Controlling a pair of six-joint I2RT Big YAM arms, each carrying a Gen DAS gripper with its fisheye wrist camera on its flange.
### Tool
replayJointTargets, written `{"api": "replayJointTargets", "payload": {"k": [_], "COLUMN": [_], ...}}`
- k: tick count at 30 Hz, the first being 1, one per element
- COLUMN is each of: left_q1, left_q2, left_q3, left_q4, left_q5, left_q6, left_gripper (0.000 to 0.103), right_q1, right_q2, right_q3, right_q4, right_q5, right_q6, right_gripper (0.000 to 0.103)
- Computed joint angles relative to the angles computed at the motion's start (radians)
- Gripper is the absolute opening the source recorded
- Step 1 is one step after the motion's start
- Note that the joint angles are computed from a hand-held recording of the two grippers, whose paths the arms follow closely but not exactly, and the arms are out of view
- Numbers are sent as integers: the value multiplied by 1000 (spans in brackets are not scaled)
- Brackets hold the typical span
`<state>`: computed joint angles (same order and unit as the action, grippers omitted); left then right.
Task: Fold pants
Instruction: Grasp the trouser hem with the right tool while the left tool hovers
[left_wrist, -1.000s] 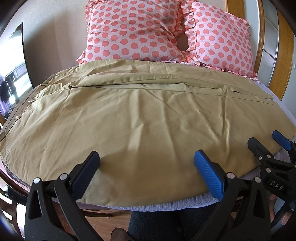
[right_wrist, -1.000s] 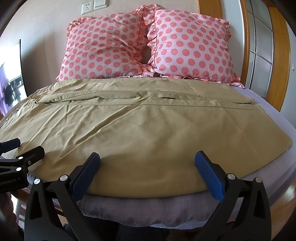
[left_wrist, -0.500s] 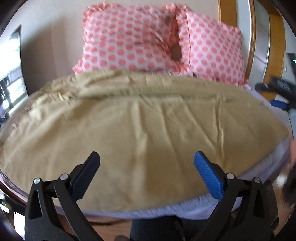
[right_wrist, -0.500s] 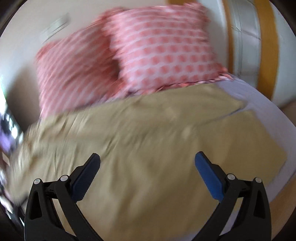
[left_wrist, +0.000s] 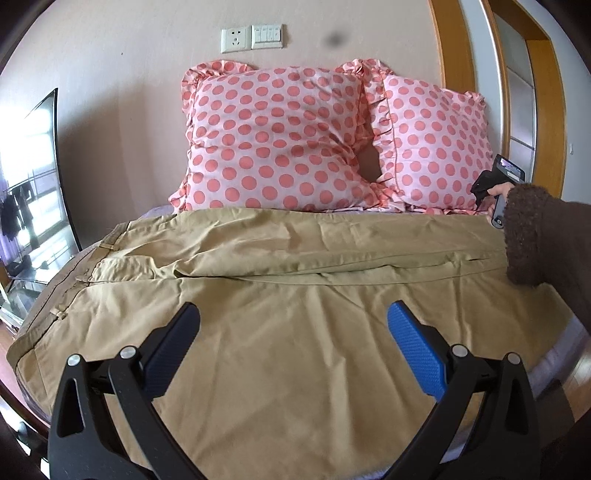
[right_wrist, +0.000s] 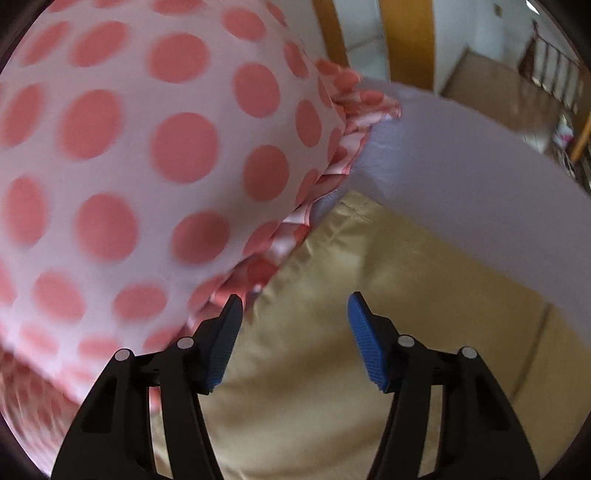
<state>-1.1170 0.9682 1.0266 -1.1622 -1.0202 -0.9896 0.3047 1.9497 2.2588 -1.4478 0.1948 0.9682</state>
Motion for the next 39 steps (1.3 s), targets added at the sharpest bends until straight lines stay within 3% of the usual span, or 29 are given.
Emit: {"api": "replayJointTargets", "payload": {"k": [1, 2, 3, 4, 5, 7, 8, 10, 13, 16, 18, 19, 20, 22, 25, 29, 32, 33, 34, 36, 37, 38, 39], "left_q1": [15, 40, 56, 67, 79, 104, 113, 132, 148, 157, 169, 168, 162, 137, 114, 130, 159, 169, 178, 190, 192, 192, 190], "left_q2": [-2, -2, -4, -9, -11, -16, -22, -48, -101, -149, -167, -169, -171, -172, -165, -152, -148, -145, -142, -140, -142, -144, -145], "left_q3": [-5, -8, -13, -19, -23, -26, -29, -42, -73, -107, -117, -117, -117, -115, -110, -104, -109, -110, -110, -111, -112, -112, -111], "left_q4": [16, 41, 61, 78, 97, 132, 149, 193, 247, 280, 286, 280, 277, 262, 225, 186, 194, 200, 202, 206, 210, 213, 211], "left_q5": [15, 37, 55, 66, 78, 100, 111, 147, 199, 235, 268, 272, 269, 245, 211, 213, 239, 249, 258, 269, 271, 271, 269], "left_q6": [13, 37, 54, 66, 81, 108, 119, 147, 170, 146, 106, 88, 74, 52, 33, 13, 14, 17, 19, 19, 20, 21, 22], "left_gripper": [101, 101, 101, 101, 101, 101, 101, 101, 101, 101, 101, 101, 101, 101, 101, 101, 101, 101, 101, 101, 101, 101, 101], "right_q1": [3, 10, 17, 23, 24, 7, -17, -50, -73, -90, -101, -107, -105, -87, -60, -10, 14, 28, 34, 32, 29, 19, 10], "right_q2": [34, 78, 94, 82, 38, -51, -93, -146, -274, -365, -356, -344, -327, -310, -223, -33, 111, 148, 148, 106, 80, 43, 10], "right_q3": [48, 110, 128, 94, 11, -151, -230, -321, -499, -604, -585, -566, -542, -511, -388, -113, 102, 150, 148, 73, 32, -27, -74], "right_q4": [-39, -109, -130, -107, -35, 103, 195, 298, 492, 576, 545, 517, 486, 441, 345, 94, -70, -102, -90, -11, 27, 78, 102], "right_q5": [48, 100, 141, 172, 179, 168, 110, 14, -71, -115, -150, -161, -166, -151, -117, 42, 164, 232, 253, 237, 225, 193, 174], "right_q6": [-16, -37, -71, -104, -121, -117, -111, -89, -85, -127, -116, -105, -84, -45, -51, -68, -96, -145, -168, -202, -221, -227, -209], "right_gripper": [62, 58, 51, 39, 13, 2, 1, 1, 1, 2, 5, 17, 41, 64, 64, 65, 65, 64, 53, 28, 21, 4, 5]}}
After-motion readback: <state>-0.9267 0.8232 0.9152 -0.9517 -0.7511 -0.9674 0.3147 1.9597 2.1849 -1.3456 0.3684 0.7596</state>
